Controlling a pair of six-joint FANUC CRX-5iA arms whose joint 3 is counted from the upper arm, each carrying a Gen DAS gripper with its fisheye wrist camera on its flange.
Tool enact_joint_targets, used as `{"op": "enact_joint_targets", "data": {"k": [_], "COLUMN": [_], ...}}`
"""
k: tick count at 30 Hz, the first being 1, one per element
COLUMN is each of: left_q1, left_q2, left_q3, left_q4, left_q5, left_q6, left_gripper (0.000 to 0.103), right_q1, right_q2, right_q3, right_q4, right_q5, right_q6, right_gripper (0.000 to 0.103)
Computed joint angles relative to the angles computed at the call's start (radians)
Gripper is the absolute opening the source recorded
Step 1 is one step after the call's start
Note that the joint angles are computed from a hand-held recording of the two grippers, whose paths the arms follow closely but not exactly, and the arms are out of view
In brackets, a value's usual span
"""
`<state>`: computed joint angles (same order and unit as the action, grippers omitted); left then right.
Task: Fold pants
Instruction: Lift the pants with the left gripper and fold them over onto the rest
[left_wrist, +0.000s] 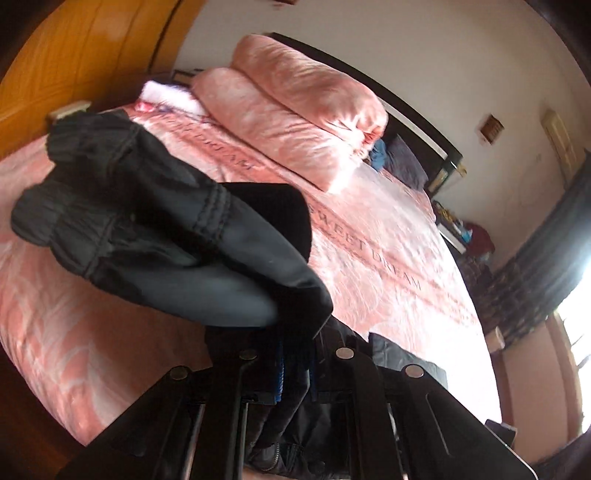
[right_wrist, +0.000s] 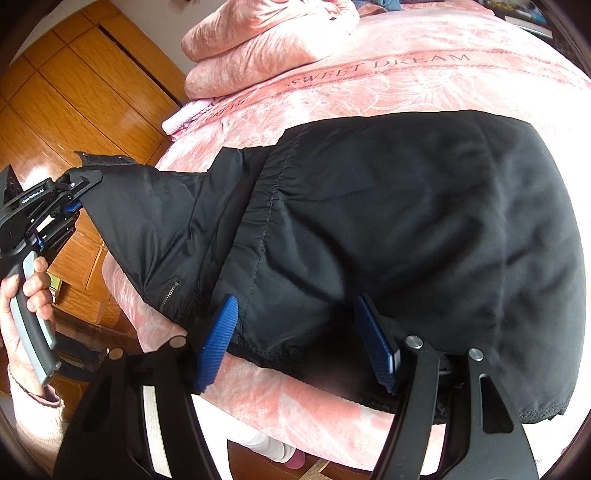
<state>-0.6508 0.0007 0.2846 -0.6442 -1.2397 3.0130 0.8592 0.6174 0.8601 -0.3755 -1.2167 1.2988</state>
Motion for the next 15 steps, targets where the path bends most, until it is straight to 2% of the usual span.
{"op": "enact_joint_targets", "data": {"k": [6,12,15], "left_q1": [-0.019,-0.034,-0.022], "left_q2": [0.192,0.318,0.341], "left_q3": [0.194,0.327,0.343], "left_q4": [0.110,0.166,0.232], "left_q5": [-0.067,-0.174,-0.169], "left_q6": [-0.329,-0.516,-0.585], "left_gripper": [0.012,0.018,0.025], "right_q1": [-0.017,-0.034,-0.038], "right_q2": [-0.025,-0.028,-0.028], "right_q3": [-0.031,-0.038,-0.038], "right_q4": [0.012,0.022,0.027], "right_q5": [0.038,0.049,0.053], "right_q6": [-0.033,-0.058,-0.061], "right_gripper": [0.066,0.066,0.066]}}
